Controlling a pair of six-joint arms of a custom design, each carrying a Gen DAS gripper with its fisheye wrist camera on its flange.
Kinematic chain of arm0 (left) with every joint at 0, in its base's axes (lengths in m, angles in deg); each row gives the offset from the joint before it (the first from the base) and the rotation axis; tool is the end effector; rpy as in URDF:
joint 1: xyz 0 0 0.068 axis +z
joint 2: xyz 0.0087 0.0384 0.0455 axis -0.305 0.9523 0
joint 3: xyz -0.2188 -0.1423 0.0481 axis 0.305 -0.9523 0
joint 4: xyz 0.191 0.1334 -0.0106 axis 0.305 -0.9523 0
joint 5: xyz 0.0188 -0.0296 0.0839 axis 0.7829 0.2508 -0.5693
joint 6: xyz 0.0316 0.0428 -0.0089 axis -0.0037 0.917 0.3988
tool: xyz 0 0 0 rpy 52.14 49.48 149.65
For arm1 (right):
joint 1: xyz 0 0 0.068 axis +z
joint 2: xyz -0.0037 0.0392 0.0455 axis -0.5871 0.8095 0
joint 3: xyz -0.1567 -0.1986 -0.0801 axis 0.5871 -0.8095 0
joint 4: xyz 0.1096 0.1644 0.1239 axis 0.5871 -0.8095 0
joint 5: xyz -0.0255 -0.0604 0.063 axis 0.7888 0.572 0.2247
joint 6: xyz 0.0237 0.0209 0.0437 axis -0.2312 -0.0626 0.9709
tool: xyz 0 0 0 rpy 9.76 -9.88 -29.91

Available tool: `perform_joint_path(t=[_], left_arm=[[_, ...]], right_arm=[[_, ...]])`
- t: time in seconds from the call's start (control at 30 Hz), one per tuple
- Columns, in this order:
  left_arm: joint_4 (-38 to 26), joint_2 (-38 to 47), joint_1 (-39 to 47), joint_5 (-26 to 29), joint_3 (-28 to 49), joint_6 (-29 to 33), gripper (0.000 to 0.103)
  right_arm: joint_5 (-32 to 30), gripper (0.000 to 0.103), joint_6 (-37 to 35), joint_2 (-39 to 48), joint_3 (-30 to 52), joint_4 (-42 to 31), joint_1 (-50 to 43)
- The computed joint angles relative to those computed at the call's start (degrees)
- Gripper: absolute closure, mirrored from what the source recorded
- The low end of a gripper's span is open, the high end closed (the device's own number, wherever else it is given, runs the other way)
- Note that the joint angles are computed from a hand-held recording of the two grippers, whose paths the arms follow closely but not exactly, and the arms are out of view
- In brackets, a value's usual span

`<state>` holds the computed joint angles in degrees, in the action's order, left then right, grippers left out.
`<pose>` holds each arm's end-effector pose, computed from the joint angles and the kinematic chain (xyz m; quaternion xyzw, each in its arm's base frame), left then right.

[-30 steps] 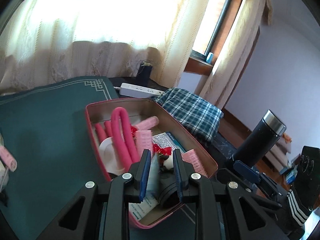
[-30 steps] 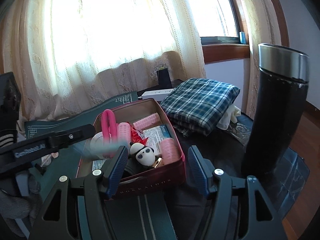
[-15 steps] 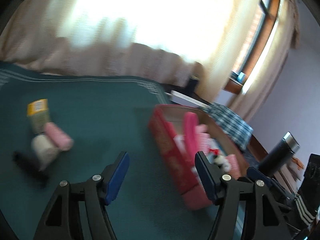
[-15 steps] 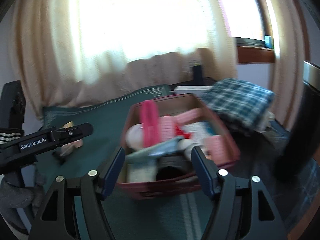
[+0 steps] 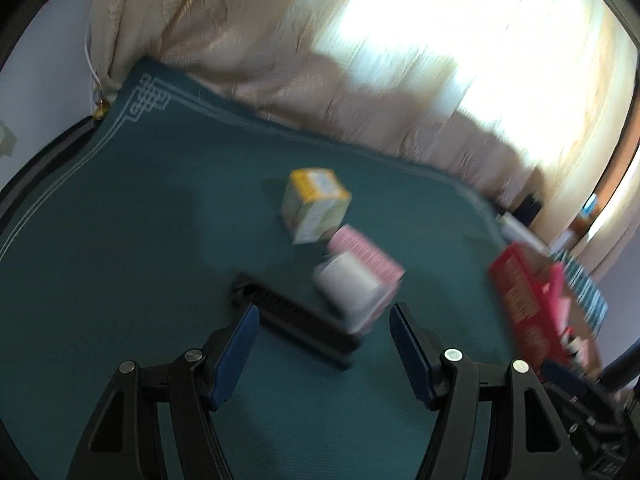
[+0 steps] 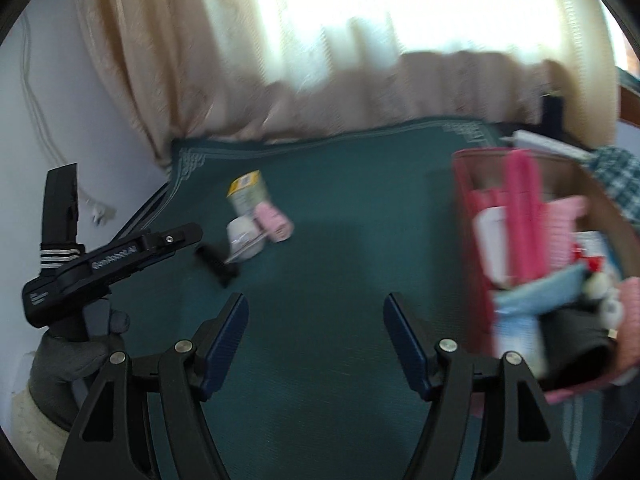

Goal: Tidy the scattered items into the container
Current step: 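Move both tools back and grasp the black comb with the left tool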

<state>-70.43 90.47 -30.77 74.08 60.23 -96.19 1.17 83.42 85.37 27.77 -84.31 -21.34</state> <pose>0.3230 -0.0829 0.1662 0.0630 0.9180 -0.1803 0.3477 0.2023 0.0550 0.1909 0.0202 0.9017 0.1524 0.4041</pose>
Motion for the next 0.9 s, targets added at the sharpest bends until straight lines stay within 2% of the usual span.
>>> perform_joint_path(t=[0.13,0.4,0.47,0.5,0.73,0.9], left_arm=[[0.3,3.4,0.0,1.0,0.8,1.6,0.034],[-0.5,7.4,-1.6,1.8,3.7,1.7,0.033],[-1.7,8.4,-2.2,0.9,5.2,1.2,0.029],[-2.6,9.0,-2.5,0.5,6.2,1.0,0.024],[-5.1,11.5,-3.7,-6.0,9.7,4.5,0.023],[-5.1,10.3,-0.3,-7.4,7.8,7.4,0.023]], right_arm=[[1.4,0.029,1.7,6.5,2.7,2.8,2.9],[3.5,0.029,2.6,11.2,3.7,4.8,4.5],[3.6,0.029,3.1,11.8,3.6,5.2,3.9],[3.7,0.029,3.2,12.0,3.6,5.3,3.6],[5.9,0.029,2.8,12.4,3.7,5.4,4.5],[6.1,0.029,2.5,12.4,2.8,6.8,4.4]])
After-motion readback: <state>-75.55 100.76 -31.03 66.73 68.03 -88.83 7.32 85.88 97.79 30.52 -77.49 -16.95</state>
